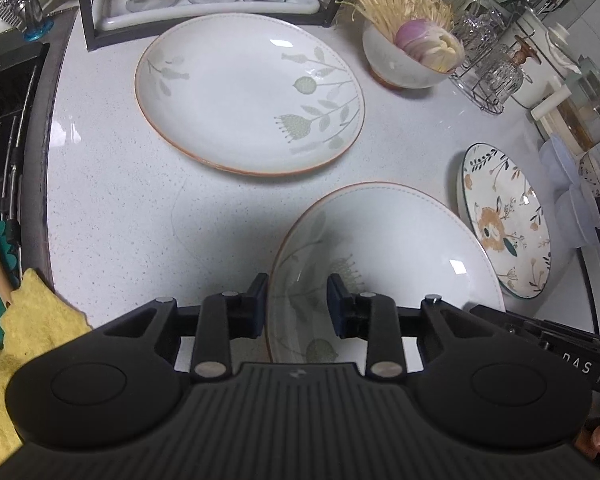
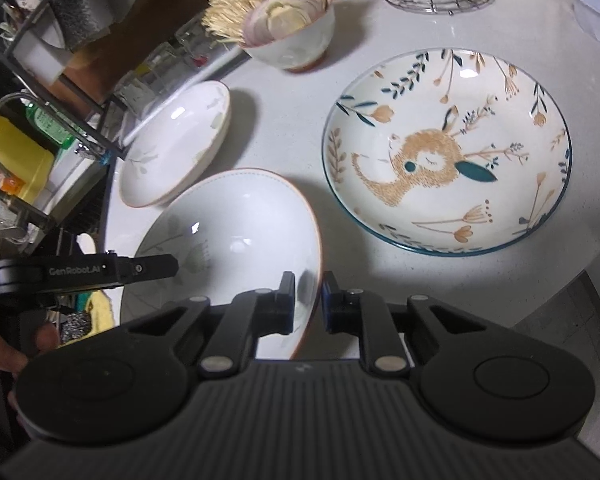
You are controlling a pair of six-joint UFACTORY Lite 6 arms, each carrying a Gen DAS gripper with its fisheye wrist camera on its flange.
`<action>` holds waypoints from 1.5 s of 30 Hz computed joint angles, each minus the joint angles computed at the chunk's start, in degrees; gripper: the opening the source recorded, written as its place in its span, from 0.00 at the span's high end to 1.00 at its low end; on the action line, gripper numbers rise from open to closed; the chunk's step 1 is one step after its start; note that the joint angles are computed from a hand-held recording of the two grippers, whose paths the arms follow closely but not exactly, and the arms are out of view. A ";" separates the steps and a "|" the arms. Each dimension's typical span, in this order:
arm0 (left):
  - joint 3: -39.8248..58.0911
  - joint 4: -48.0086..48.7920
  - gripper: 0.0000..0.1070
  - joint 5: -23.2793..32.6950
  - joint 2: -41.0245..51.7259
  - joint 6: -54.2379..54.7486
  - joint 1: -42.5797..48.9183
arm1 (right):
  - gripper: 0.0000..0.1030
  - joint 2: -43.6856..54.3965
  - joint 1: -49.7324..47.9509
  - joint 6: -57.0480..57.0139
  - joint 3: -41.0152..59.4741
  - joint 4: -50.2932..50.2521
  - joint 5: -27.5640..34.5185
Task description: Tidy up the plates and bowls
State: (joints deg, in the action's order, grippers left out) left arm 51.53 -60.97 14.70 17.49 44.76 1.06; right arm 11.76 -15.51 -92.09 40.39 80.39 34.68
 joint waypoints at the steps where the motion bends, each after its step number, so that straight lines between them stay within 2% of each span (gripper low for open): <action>1: 0.15 0.78 0.67 0.67 -0.40 -0.65 0.26 | 0.84 -0.60 -0.12 0.65 -0.06 -0.53 0.16; 13: 5.42 9.23 0.67 6.72 -4.49 -8.97 -0.01 | 0.84 -7.02 -5.42 5.97 0.71 -3.80 5.77; 20: 14.55 12.26 0.67 8.67 -0.50 -14.84 -4.05 | 0.84 -4.71 -10.68 6.51 5.95 -5.89 8.70; 27: 27.90 24.51 0.67 8.22 10.41 -31.16 -11.69 | 0.84 4.16 -15.39 5.82 15.50 -6.64 9.85; 33: 40.44 28.58 0.67 8.87 21.83 -39.37 -15.87 | 0.84 13.79 -17.82 6.49 26.29 -8.99 10.58; 35: 46.21 27.74 0.67 10.80 26.54 -42.02 -16.04 | 0.84 16.64 -17.77 7.72 29.73 -10.33 9.55; 38: 56.20 36.37 0.67 12.98 33.22 -51.00 -18.06 | 0.84 20.59 -17.94 9.45 34.31 -11.73 9.01; 45: 81.03 47.13 0.67 23.82 48.79 -62.18 -19.74 | 0.84 28.61 -17.41 11.94 42.85 -14.60 8.26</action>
State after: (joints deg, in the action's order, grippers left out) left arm 132.56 -13.84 38.52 66.28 -17.42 -18.67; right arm 40.37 -32.92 -80.15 83.25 65.78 42.94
